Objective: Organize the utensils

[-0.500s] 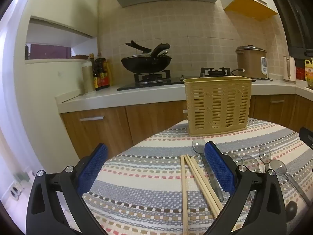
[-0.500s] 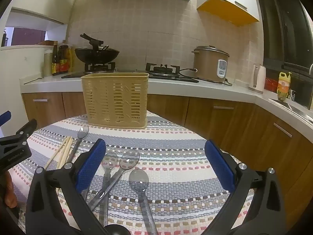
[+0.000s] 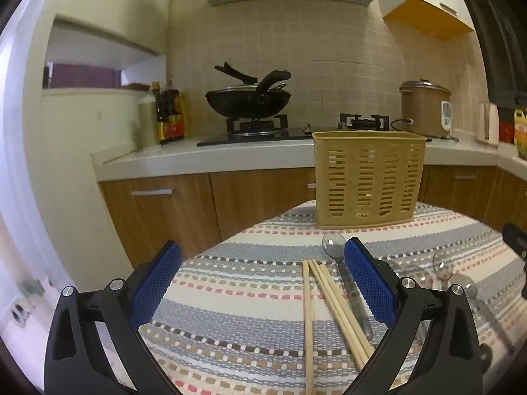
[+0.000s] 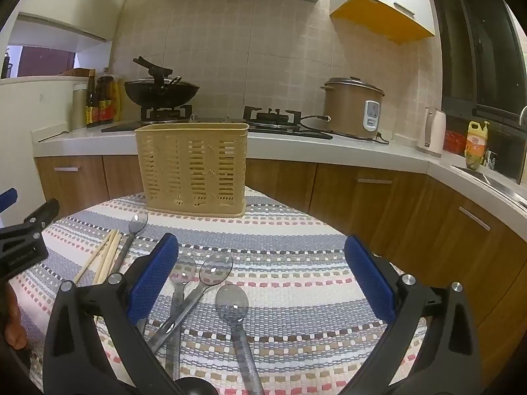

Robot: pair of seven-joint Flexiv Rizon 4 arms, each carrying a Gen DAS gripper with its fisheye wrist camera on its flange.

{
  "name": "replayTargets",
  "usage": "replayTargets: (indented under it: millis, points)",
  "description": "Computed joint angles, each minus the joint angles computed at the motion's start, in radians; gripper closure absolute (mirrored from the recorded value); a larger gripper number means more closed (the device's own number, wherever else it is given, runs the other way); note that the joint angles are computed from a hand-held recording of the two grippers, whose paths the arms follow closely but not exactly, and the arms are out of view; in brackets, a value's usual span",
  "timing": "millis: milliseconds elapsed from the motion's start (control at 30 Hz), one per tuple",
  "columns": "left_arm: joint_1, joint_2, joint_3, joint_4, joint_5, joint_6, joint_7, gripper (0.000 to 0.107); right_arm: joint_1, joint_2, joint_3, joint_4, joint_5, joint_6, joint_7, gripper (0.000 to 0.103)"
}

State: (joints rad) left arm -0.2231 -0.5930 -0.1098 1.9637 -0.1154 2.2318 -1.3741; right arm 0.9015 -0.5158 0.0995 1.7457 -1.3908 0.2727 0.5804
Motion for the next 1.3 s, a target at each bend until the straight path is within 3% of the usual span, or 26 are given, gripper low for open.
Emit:
replayTargets:
  millis: [167, 333, 600, 1033, 1300]
  points:
    - [0.024, 0.016, -0.021, 0.001, 0.004, -0.055, -0.036, 0.011, -0.007, 0.014, 0.005, 0.012, 0.002, 0.008, 0.014, 0.006]
    - [-0.058, -0.008, 0.042, -0.004, -0.066, -0.026, 0.014, 0.011, -0.016, 0.021, 0.008, 0.022, -0.01, 0.029, 0.031, 0.006]
    - [-0.016, 0.001, 0.002, 0.001, -0.021, -0.052, 0.006, 0.011, -0.028, 0.026, 0.01, 0.032, -0.026, 0.063, 0.053, 0.006]
    - [-0.013, 0.004, -0.002, 0.008, 0.001, -0.028, 0.008, 0.011, -0.019, 0.015, 0.006, 0.017, -0.029, 0.058, 0.019, 0.006]
    - [-0.041, -0.002, 0.013, 0.015, -0.005, 0.032, 0.042, 0.011, -0.014, 0.021, 0.007, 0.023, -0.028, 0.028, 0.034, 0.006]
